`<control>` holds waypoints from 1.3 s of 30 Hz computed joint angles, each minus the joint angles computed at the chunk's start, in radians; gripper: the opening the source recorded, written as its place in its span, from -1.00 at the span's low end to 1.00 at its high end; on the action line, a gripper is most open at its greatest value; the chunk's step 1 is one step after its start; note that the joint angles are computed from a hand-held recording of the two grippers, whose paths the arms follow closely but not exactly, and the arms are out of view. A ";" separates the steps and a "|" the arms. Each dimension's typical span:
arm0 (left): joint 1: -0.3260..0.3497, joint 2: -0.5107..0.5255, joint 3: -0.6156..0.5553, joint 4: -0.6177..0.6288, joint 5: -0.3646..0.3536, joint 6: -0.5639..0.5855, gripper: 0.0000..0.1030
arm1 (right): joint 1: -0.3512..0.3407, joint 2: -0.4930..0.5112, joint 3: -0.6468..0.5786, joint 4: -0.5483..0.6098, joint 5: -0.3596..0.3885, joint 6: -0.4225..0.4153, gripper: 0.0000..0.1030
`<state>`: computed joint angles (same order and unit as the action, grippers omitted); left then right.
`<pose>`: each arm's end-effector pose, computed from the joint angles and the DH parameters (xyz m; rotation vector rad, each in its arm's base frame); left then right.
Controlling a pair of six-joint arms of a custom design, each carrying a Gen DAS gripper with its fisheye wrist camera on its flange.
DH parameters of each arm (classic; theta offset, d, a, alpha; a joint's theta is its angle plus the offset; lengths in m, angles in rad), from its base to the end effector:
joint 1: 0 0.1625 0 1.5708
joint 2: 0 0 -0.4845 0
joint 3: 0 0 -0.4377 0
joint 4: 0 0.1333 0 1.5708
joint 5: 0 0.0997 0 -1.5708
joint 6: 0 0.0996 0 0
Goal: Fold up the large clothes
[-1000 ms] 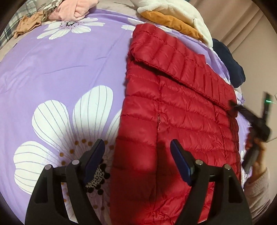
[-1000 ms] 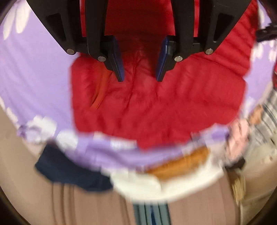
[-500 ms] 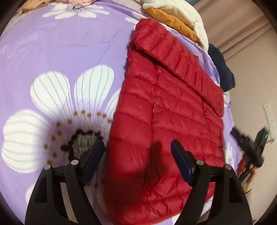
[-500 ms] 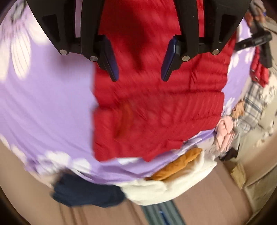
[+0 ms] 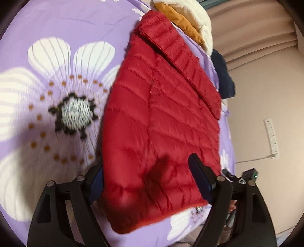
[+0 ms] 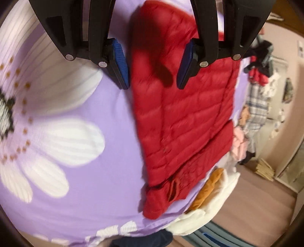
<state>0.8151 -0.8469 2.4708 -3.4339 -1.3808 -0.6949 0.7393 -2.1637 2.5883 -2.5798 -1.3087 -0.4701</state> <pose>-0.1757 -0.4083 0.0170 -0.0585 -3.0884 0.4730 -0.0881 -0.2957 0.3588 -0.4011 -2.8246 0.9099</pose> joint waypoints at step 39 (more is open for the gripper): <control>-0.339 -0.191 0.050 -0.043 0.237 0.166 -0.68 | 0.071 -0.410 0.030 0.126 0.260 -0.276 -0.67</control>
